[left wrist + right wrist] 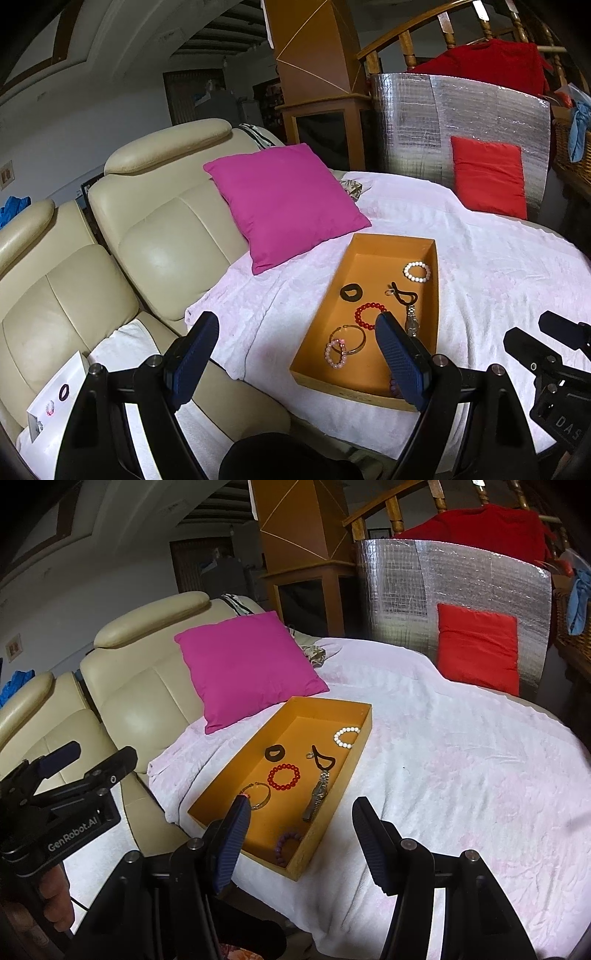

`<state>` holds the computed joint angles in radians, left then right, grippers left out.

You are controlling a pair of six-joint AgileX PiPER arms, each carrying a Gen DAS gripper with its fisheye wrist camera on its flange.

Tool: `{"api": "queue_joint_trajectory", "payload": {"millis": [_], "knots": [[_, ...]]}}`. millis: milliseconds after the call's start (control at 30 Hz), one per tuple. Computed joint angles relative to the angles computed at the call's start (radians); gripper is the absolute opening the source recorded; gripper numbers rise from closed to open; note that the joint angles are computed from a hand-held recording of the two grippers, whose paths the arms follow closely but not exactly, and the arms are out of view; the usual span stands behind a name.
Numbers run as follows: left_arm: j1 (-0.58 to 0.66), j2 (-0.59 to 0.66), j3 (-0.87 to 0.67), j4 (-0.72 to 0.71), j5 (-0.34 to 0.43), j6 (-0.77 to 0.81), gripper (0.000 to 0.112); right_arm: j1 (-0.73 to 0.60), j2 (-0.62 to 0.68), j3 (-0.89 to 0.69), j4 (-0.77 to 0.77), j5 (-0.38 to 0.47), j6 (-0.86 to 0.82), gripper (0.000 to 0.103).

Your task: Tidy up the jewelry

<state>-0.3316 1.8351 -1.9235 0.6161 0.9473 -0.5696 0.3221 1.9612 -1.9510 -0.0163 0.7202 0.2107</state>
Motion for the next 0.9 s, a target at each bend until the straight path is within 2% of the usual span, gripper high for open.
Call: {"api": "queue_joint_trajectory", "payload": {"millis": [367, 667, 767, 833, 900], "knots": [[0.051, 0.062, -0.074, -0.069, -0.006, 0.064, 0.087, 0.020, 0.100, -0.171, -0.038, 0.057, -0.006, 0.062], [0.084, 0.137, -0.176, -0.114, 0.025, 0.103, 0.087, 0.024, 0.241, -0.398, -0.017, 0.156, -0.032, 0.062], [0.073, 0.154, -0.195, -0.095, 0.021, 0.099, 0.087, 0.006, 0.256, -0.408, 0.018, 0.151, -0.053, 0.061], [0.049, 0.164, -0.204, -0.086, 0.010, 0.115, 0.087, -0.032, 0.236, -0.358, 0.068, 0.115, -0.071, 0.061], [0.023, 0.191, -0.248, -0.151, 0.003, 0.173, 0.087, -0.075, 0.203, -0.285, 0.087, 0.067, -0.072, 0.061]]}}
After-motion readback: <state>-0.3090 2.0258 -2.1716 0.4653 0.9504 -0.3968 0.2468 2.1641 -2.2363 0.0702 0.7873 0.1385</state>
